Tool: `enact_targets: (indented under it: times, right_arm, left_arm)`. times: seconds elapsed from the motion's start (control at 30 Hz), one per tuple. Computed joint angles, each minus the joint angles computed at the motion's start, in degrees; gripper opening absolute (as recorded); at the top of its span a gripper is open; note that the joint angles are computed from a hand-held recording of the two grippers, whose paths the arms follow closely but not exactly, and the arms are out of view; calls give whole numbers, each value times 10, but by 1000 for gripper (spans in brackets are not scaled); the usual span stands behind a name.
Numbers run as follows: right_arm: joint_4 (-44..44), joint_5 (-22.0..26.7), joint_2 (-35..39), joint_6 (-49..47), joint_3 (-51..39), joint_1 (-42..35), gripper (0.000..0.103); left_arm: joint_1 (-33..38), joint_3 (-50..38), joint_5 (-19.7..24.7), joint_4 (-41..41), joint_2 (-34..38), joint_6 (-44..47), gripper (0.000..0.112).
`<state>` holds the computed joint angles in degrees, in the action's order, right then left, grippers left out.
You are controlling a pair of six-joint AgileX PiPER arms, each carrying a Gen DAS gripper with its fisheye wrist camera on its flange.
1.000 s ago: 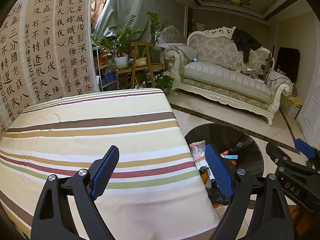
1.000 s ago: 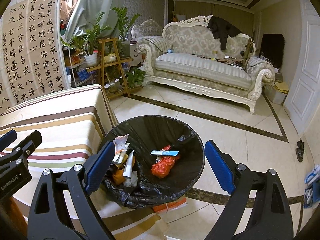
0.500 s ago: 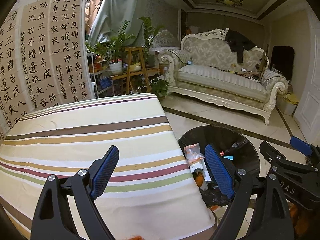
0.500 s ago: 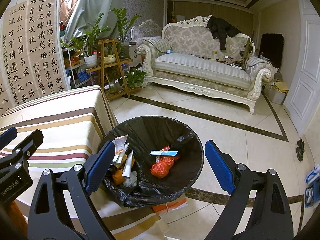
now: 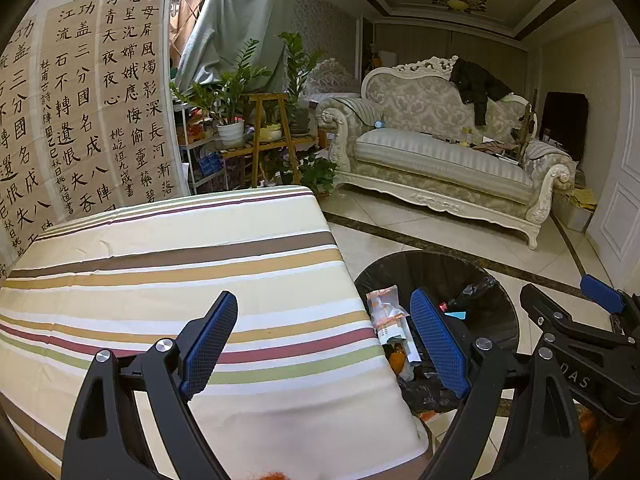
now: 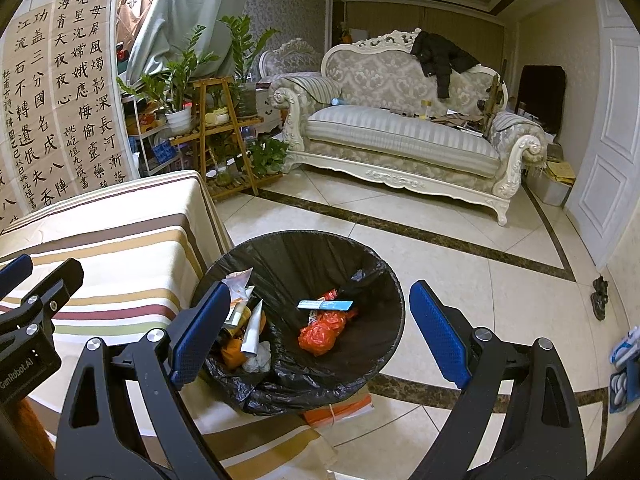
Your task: Collect trash
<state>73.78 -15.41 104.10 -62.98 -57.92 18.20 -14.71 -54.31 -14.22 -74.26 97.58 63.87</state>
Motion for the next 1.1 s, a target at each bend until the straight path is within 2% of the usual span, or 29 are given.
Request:
enact_targets:
  times: [1.1]
  right_arm:
    - [3, -1, 1, -2, -1, 1, 89]
  left_arm:
    - [-3, 7, 8, 34, 10, -38, 87]
